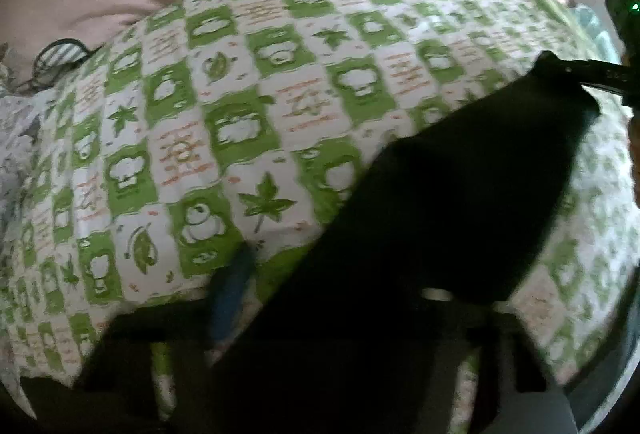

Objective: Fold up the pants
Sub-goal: 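Grasp the pants waistband edge with the left gripper while the right gripper grasps the other waistband corner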

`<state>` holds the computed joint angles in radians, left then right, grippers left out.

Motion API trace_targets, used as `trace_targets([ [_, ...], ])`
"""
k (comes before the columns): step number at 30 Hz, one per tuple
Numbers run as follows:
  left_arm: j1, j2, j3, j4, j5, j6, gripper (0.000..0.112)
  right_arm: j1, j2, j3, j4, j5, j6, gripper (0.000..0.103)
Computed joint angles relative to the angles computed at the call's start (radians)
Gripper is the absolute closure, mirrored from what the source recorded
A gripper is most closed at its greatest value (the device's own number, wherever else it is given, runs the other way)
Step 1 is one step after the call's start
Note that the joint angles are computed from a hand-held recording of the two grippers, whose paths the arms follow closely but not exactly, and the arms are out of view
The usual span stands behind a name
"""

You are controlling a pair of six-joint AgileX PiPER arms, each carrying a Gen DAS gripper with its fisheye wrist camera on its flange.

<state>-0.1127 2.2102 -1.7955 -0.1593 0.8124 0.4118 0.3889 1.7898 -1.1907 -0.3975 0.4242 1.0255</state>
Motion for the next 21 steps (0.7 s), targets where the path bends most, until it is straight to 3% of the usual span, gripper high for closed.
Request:
trace_targets([
  [3,0.000,-0.049,0.060,-0.016,-0.015,0.035,0.103,0.022,-0.046,0.038,-0.086,-0.028,0.078,0.095],
  [9,0.025,-0.291,0.362,-0.187,-0.122,0.215,0.105,0.072,-0.210,0.185,-0.268,-0.097,0.256,0.095],
  [15,0.056,-0.538,0.632,-0.358,-0.144,0.378,0.105,0.143,-0.364,0.346,-0.428,-0.113,0.485,0.095],
  [18,0.068,-0.642,0.746,-0.429,-0.139,0.434,0.105,0.218,-0.448,0.445,-0.594,-0.099,0.689,0.095],
  [21,0.079,-0.726,0.846,-0.474,-0.135,0.484,0.105,0.350,-0.531,0.547,-0.812,-0.033,0.954,0.095],
])
